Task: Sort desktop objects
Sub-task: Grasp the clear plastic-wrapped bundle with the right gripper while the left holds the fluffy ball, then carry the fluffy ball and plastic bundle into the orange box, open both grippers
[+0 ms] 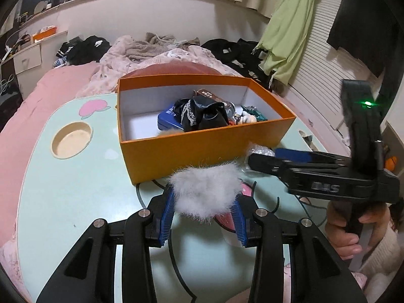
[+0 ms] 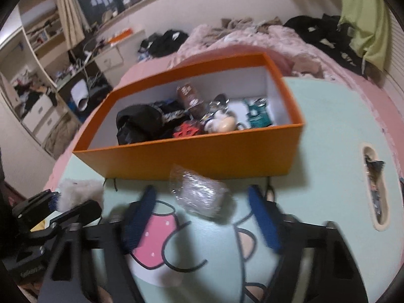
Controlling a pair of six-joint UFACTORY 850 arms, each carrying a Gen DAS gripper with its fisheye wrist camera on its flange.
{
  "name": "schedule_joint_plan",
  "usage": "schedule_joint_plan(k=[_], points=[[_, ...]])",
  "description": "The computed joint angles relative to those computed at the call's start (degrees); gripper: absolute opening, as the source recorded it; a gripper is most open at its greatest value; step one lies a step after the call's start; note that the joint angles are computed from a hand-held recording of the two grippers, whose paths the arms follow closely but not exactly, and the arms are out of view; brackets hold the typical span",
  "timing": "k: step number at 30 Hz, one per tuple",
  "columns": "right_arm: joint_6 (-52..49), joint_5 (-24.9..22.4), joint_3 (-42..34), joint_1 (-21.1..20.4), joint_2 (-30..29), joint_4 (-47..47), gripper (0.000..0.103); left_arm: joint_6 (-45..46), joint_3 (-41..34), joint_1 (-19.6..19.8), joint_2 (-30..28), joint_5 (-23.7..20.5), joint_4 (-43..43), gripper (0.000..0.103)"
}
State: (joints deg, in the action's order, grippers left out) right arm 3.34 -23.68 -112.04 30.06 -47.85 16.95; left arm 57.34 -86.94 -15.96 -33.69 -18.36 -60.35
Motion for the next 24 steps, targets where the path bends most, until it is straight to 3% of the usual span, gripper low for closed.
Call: schedule_joint_plan(k=[1, 2, 11, 17, 21, 24], points=[[-0.4, -1.4, -1.1, 0.0, -0.8, 0.3, 0.033, -0.3, -0.1, -0.1, -0.1, 0.0, 0.3, 0.041], [-1.6, -2.2, -1.5, -0.1, -1.1, 1.7, 0.032, -0.5, -0.3, -0.2, -0.3, -0.2, 0.7, 0.041], [-21.7, 6.3, 12.7, -1.4, 7.5, 22.8, 0.031, 5.2, 0.7, 0.2, 0.9, -0.8, -5.3, 0.041], [-39.9, 9.6, 16.1, -1.9, 11.7, 38.3, 0.031, 9.0, -1.7, 0.3, 0.8, -2.5, -8.7, 0.041], [-35.7, 10.2, 11.3, -2.3, 10.1, 32.9, 0.031, 6.2, -7.2, 0.3, -1.5, -3.1, -6.3, 0.041], [-24.5, 9.9, 6.2, -2.3, 7.4, 20.5, 0.031, 2.5, -12.2, 0.0, -4.2, -3.0, -2.8, 0.041]])
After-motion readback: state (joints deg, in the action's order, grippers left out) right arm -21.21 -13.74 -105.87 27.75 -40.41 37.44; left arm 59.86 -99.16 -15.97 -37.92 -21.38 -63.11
